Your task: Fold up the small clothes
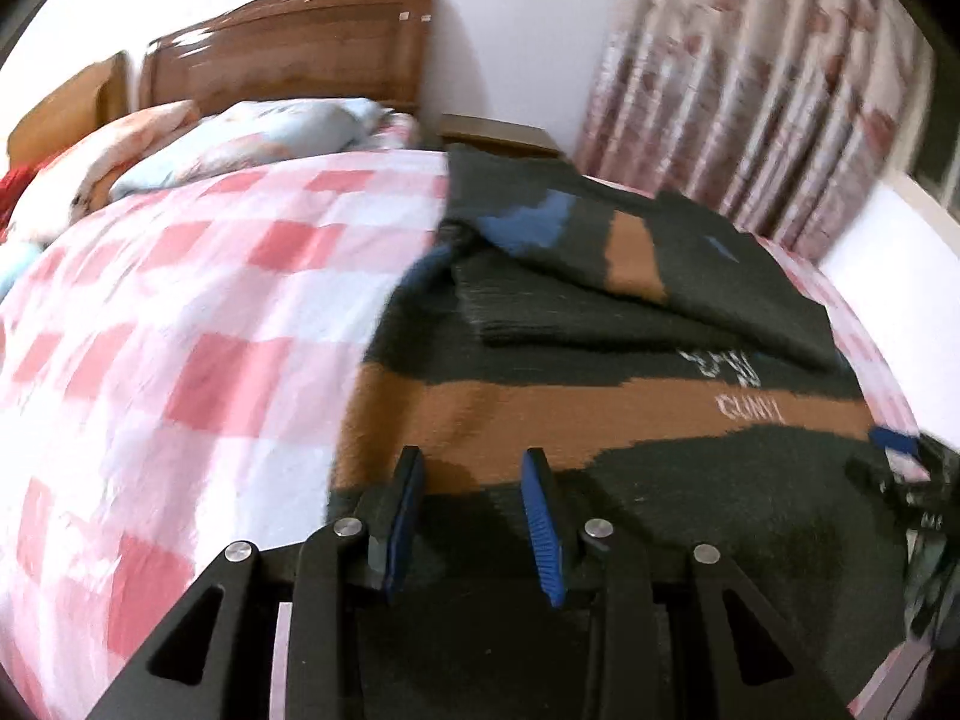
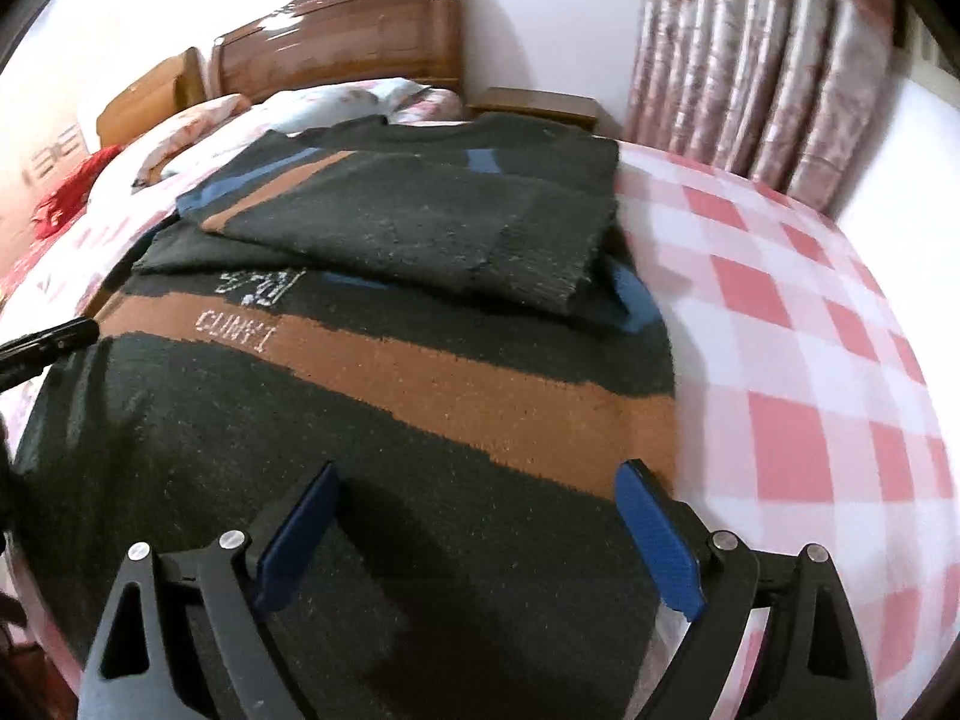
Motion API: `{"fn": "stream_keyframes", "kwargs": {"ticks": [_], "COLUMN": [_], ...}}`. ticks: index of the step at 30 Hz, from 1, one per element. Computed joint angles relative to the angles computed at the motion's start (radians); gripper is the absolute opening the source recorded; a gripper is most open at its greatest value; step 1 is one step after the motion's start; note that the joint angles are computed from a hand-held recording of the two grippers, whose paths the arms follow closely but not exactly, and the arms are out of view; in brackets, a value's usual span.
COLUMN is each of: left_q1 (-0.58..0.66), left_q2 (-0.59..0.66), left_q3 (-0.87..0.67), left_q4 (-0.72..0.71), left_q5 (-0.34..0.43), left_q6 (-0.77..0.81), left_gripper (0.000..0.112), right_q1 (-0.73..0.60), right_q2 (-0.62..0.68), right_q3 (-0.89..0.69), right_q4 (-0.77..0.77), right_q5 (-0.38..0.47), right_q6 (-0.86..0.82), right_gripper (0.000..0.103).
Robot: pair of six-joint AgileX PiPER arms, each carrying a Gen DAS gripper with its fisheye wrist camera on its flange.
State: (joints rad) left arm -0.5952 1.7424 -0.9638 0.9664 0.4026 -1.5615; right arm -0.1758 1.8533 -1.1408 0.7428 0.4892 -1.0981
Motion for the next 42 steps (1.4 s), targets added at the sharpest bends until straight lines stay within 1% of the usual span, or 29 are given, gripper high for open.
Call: {"fn": "stream_keyframes", "kwargs": {"ticks": [1,2,4,5,7,8,9,10,11,12,13,16,18,20,22,23,26,27,28,29,31,33,34,36,37,38,39,40,42], "left_q1": [-0.024,-0.046,-0.096,-0.119,-0.173,-0.184,-0.184,-0.178,-0.166,-0.146,-0.119,-0.088,-0.095,-0.107,-0.139,-0.154,-0.165,-0.176,-0.185,-0.189,-0.205,-0.215,-0.215,-0.214,-0.211,-0.206,-0.197,-0.177,-0.142], "left_q2": [0.018,0.029,0.024,0.041,0.098,0.134,0.171,0.170,0.147,0.129,0.117,0.087,0.065,0.046,0.024,-0.014,-0.027,-0.034,-0.042,-0.037,0.012,0.068,0.100,0.086,0.071,0.058,0.040,0.012,-0.043], "left_q3": [-0.045,-0.077,-0.108,-0.140,-0.225,-0.266,-0.286,-0.267,-0.219,-0.178,-0.155,-0.109,-0.085,-0.058,-0.031,0.006,-0.014,-0.019,-0.019,-0.034,-0.108,-0.167,-0.182,-0.135,-0.104,-0.086,-0.060,-0.020,0.060], "left_q4": [-0.060,-0.096,-0.120,-0.128,-0.148,-0.178,-0.205,-0.196,-0.146,-0.126,-0.133,-0.111,-0.089,-0.050,-0.020,-0.019,-0.089,-0.080,-0.056,-0.056,-0.096,-0.166,-0.182,-0.093,-0.040,-0.024,-0.002,0.022,0.084], "left_q5": [0.063,0.086,0.034,0.040,0.091,0.118,0.133,0.108,0.055,0.001,-0.034,-0.037,-0.017,0.001,0.045,0.063,0.108,0.112,0.084,0.065,0.059,0.070,0.079,0.048,0.043,0.057,0.068,0.054,0.028], "left_q6": [0.052,0.085,0.134,0.170,0.260,0.318,0.347,0.335,0.284,0.247,0.250,0.236,0.210,0.171,0.130,0.119,0.135,0.114,0.091,0.104,0.187,0.288,0.305,0.228,0.176,0.154,0.122,0.077,-0.036], "left_gripper": [0.031,0.031,0.031,0.032,0.033,0.033,0.033,0.035,0.034,0.034,0.034,0.034,0.034,0.034,0.034,0.034,0.033,0.030,0.030,0.030,0.032,0.032,0.032,0.032,0.033,0.033,0.033,0.033,0.033], "right_q1": [0.010,0.030,0.099,0.127,0.217,0.246,0.243,0.226,0.194,0.157,0.142,0.046,0.005,-0.009,-0.012,-0.010,0.020,0.032,0.039,0.050,0.086,0.131,0.143,0.093,0.074,0.061,0.017,-0.026,-0.058], "right_q2": [-0.018,-0.051,-0.099,-0.117,-0.129,-0.111,-0.104,-0.097,-0.075,-0.071,-0.070,-0.063,-0.061,-0.058,-0.055,-0.060,-0.089,-0.104,-0.117,-0.127,-0.142,-0.140,-0.128,-0.104,-0.102,-0.101,-0.089,-0.080,-0.089], "right_q3": [0.018,0.051,0.094,0.118,0.157,0.167,0.180,0.174,0.146,0.138,0.134,0.123,0.121,0.113,0.107,0.111,0.138,0.150,0.159,0.164,0.179,0.201,0.202,0.180,0.172,0.166,0.152,0.137,0.141], "right_q4": [0.032,0.095,0.150,0.151,0.105,0.104,0.143,0.159,0.135,0.148,0.121,0.145,0.172,0.174,0.175,0.173,0.158,0.180,0.215,0.231,0.237,0.222,0.185,0.198,0.181,0.128,0.114,0.121,0.068], "right_q5": [-0.001,0.008,0.011,0.001,-0.052,-0.081,-0.085,-0.064,-0.012,0.006,-0.008,0.029,0.047,0.059,0.067,0.063,-0.008,-0.031,-0.020,-0.003,0.002,-0.031,-0.052,-0.003,-0.007,-0.041,-0.034,-0.001,-0.027], "right_q6": [-0.020,-0.081,-0.178,-0.206,-0.235,-0.255,-0.292,-0.292,-0.255,-0.258,-0.230,-0.244,-0.261,-0.250,-0.238,-0.233,-0.188,-0.200,-0.238,-0.259,-0.290,-0.312,-0.282,-0.276,-0.249,-0.195,-0.174,-0.162,-0.115], "right_gripper": [0.103,0.103,0.103,0.103,0.103,0.103,0.103,0.103,0.103,0.103,0.103,0.103,0.103,0.103,0.103,0.103,0.103,0.103,0.103,0.103,0.103,0.103,0.103,0.103,0.103,0.103,0.103,0.103,0.103]}}
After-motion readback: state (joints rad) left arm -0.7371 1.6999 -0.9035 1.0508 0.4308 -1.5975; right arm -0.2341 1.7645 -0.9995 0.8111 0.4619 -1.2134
